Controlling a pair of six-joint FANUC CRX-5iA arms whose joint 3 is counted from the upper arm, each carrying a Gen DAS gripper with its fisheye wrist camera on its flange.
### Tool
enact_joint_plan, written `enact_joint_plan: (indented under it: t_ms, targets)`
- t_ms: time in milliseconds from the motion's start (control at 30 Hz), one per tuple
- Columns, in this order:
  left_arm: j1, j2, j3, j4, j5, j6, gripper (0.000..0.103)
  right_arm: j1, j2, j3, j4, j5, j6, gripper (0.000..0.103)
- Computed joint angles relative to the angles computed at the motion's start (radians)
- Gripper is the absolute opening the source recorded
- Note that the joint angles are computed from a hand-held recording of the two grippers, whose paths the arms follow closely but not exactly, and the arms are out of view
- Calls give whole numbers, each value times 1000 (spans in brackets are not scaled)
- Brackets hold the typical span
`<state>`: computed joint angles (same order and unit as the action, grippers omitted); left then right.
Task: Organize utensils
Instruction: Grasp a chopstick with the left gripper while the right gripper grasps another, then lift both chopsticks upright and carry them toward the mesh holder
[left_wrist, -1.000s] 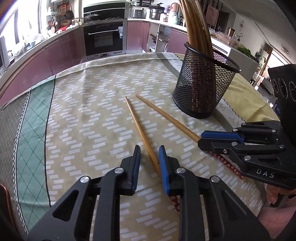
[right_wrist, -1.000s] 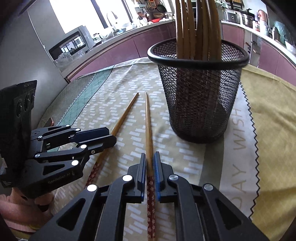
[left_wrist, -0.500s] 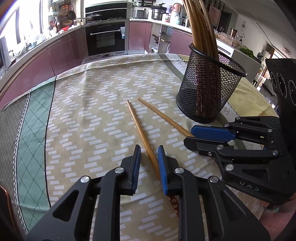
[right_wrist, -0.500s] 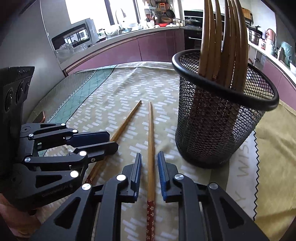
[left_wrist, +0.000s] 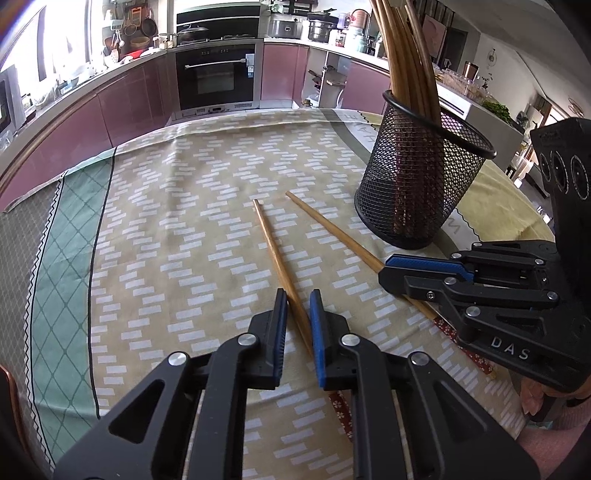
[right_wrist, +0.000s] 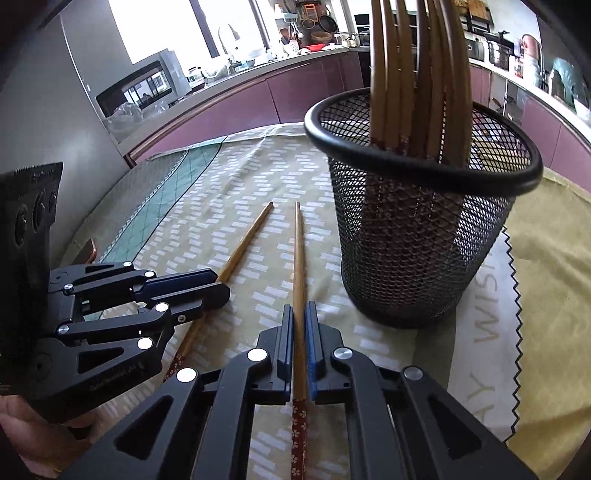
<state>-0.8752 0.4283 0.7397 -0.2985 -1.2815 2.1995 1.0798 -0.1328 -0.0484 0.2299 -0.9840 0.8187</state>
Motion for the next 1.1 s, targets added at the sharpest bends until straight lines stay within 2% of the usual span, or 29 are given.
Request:
enact_joint_plan:
  t_ms: [467, 867, 1100]
  targets:
    - [-2, -12, -5, -4, -5, 21, 8, -28, -48, -7, -111, 61, 61, 6]
    - [0, 1, 6, 0, -18, -3, 9, -26, 4, 44, -145, 32, 107, 5]
    - [-1, 11, 21, -5, -28, -2, 8, -9, 37, 61, -106, 14, 100, 6]
